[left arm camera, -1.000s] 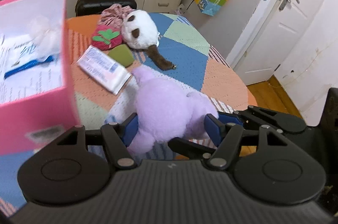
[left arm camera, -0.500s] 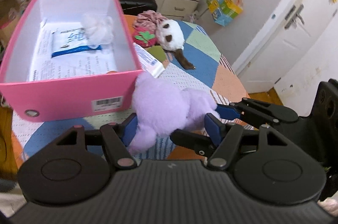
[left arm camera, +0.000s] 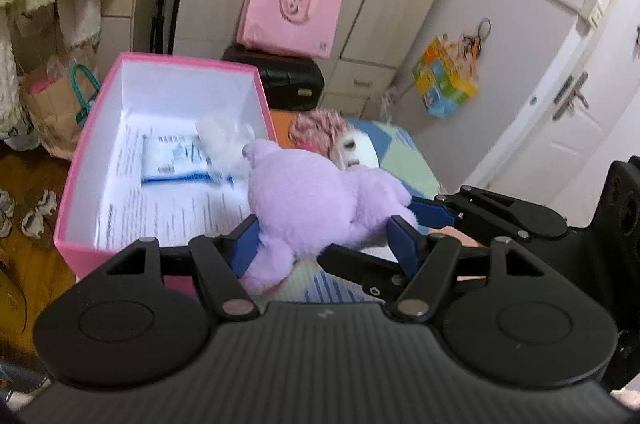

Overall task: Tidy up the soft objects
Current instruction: 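Carry the lilac plush with the left gripper into the pink box and release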

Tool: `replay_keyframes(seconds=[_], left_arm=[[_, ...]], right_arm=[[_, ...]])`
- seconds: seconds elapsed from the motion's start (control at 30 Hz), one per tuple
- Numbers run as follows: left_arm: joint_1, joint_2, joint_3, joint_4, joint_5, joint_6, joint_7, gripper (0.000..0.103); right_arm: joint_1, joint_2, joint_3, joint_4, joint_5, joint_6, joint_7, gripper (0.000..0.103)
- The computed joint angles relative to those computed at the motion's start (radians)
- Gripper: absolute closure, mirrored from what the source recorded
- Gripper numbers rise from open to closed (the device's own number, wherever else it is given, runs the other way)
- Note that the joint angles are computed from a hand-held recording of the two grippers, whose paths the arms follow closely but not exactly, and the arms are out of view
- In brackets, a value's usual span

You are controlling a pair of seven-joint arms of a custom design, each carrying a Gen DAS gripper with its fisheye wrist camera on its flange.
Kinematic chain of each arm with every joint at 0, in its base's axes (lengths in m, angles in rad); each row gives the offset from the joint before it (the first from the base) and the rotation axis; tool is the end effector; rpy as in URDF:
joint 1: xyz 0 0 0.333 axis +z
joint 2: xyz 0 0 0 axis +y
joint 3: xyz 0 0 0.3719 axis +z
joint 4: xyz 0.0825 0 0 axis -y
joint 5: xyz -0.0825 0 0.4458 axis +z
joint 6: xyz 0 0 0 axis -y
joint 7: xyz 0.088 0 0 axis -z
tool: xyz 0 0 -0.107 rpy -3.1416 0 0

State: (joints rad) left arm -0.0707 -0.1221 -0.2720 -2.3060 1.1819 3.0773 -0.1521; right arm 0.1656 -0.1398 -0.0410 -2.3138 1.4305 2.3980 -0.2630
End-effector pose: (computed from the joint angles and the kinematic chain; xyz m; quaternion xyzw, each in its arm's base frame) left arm 0.5002 -0.2619 0.4785 -0.6955 0.5604 -0.4077 0.1899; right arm 0.5519 0.0763 0.4484 -0.8177 0.2779 -0.1172 0.4903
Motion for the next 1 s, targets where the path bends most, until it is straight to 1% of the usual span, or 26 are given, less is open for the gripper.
replay_keyframes(seconds=[0.07, 0.17, 0.3, 0.37, 0.43, 0.5, 0.57, 0.67, 0.7, 0.77, 0.8, 0.87, 0.9, 1.0], left_arm=[[0.016, 0.002, 0.002, 0.013, 0.042, -0.005, -0.032, 0.036], [0.020, 0.021, 0.028, 0.032, 0.025, -0.016, 0.000, 0.036], [0.022, 0.071, 0.071, 0.064, -0.063, -0.020, 0.105, 0.036], [0.019, 0.100, 0.091, 0.080, -0.130, -0.025, 0.199, 0.036], [0.018, 0.131, 0.110, 0.100, -0.172, -0.026, 0.261, 0.036], [0.014, 0.154, 0.130, 0.120, -0.142, -0.030, 0.250, 0.036], [0.011, 0.179, 0.147, 0.141, -0.162, -0.037, 0.285, 0.036], [0.014, 0.220, 0.159, 0.168, -0.277, -0.049, 0.410, 0.036], [0.022, 0.237, 0.154, 0.179, -0.352, -0.057, 0.484, 0.036], [0.036, 0.267, 0.149, 0.196, -0.470, -0.061, 0.593, 0.036], [0.049, 0.282, 0.138, 0.204, -0.541, -0.066, 0.651, 0.036], [0.029, 0.297, 0.162, 0.213, -0.568, -0.073, 0.658, 0.037], [0.021, 0.303, 0.173, 0.216, -0.578, -0.073, 0.668, 0.037], [0.028, 0.325, 0.167, 0.229, -0.659, -0.078, 0.752, 0.037]], right_arm=[[0.006, 0.027, 0.006, 0.036, 0.002, -0.007, 0.000, 0.038], [0.014, 0.084, 0.024, 0.100, -0.004, -0.006, 0.012, 0.038], [0.018, 0.188, 0.053, 0.205, -0.020, -0.006, 0.052, 0.038], [0.016, 0.238, 0.069, 0.251, -0.031, -0.001, 0.077, 0.038], [0.014, 0.277, 0.087, 0.285, -0.037, 0.014, 0.091, 0.038], [0.013, 0.317, 0.105, 0.326, -0.046, 0.024, 0.108, 0.038], [0.012, 0.357, 0.120, 0.371, -0.079, 0.031, 0.129, 0.038], [0.016, 0.424, 0.138, 0.450, -0.173, 0.044, 0.197, 0.038], [0.019, 0.449, 0.144, 0.480, -0.216, 0.046, 0.231, 0.038], [0.020, 0.490, 0.158, 0.528, -0.283, 0.057, 0.282, 0.038], [0.018, 0.507, 0.164, 0.547, -0.315, 0.058, 0.300, 0.038], [0.013, 0.540, 0.175, 0.586, -0.375, 0.046, 0.345, 0.038], [0.008, 0.549, 0.185, 0.594, -0.390, 0.048, 0.345, 0.038], [0.004, 0.567, 0.203, 0.609, -0.436, 0.072, 0.343, 0.038]])
